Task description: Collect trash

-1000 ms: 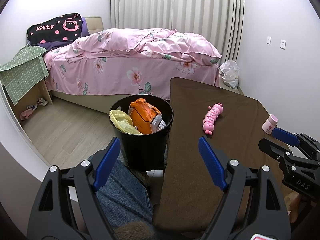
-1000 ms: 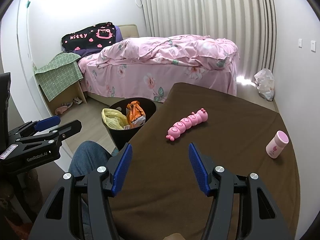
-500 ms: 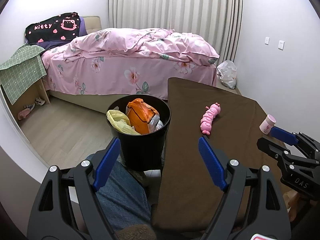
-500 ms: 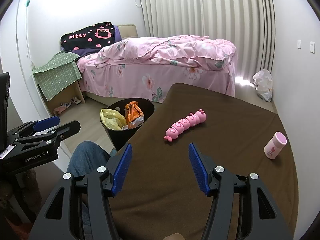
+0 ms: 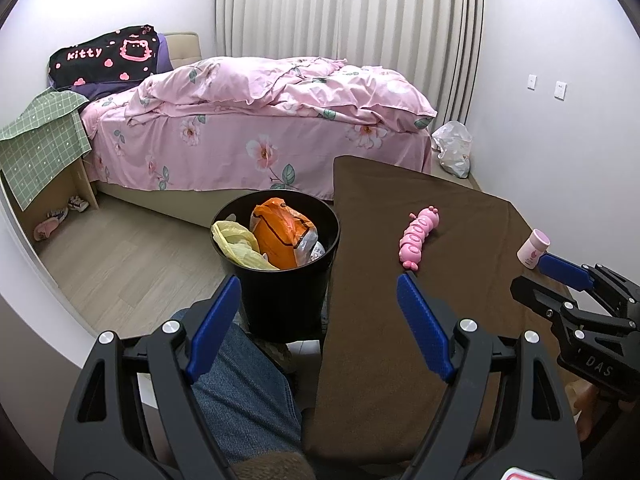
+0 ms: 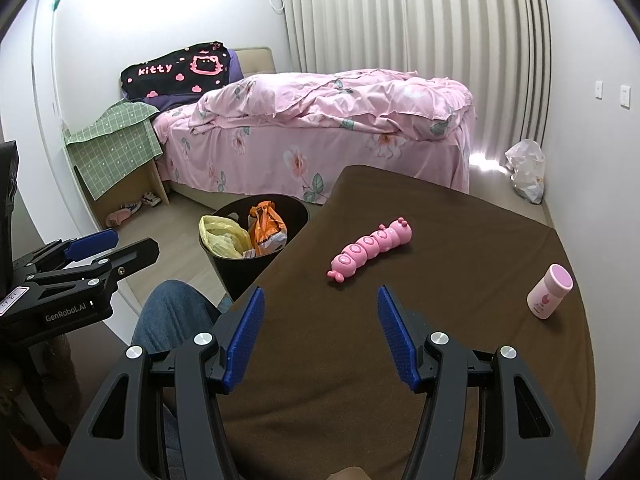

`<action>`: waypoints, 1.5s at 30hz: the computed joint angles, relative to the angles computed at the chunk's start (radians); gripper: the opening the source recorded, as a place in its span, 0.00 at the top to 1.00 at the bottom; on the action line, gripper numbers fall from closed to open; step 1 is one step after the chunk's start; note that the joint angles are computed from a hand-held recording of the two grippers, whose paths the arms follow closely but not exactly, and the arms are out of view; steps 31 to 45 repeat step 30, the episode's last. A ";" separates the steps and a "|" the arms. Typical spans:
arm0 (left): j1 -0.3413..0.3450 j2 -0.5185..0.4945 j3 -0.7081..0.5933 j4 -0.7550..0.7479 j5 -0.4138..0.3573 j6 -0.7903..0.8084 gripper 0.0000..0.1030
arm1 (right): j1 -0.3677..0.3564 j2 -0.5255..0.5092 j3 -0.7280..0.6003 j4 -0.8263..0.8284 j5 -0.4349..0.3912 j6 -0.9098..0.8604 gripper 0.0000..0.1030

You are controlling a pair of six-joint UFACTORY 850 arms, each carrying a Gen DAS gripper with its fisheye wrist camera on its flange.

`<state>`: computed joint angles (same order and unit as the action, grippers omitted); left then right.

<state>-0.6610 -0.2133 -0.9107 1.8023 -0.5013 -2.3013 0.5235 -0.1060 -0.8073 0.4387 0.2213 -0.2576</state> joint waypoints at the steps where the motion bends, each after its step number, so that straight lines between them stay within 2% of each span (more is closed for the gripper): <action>1: 0.001 0.001 0.000 0.004 0.003 -0.002 0.26 | -0.001 0.000 0.000 0.000 -0.001 0.000 0.46; 22: 0.005 -0.016 -0.004 0.045 0.036 -0.050 0.26 | -0.022 -0.004 -0.004 -0.034 -0.013 0.017 0.46; 23: 0.006 -0.018 -0.005 0.043 0.042 -0.052 0.26 | -0.027 -0.006 -0.006 -0.043 -0.018 0.020 0.46; 26: 0.034 -0.055 -0.042 0.061 0.135 -0.083 0.26 | -0.060 -0.019 -0.014 -0.041 -0.034 0.029 0.47; 28: 0.041 -0.122 -0.106 -0.049 0.159 0.036 0.17 | -0.097 -0.040 -0.021 0.018 -0.033 -0.001 0.46; 30: 0.042 -0.197 -0.182 -0.139 0.176 0.141 0.14 | -0.141 -0.082 -0.042 0.099 -0.045 -0.062 0.46; 45: 0.042 -0.197 -0.182 -0.139 0.176 0.141 0.14 | -0.141 -0.082 -0.042 0.099 -0.045 -0.062 0.46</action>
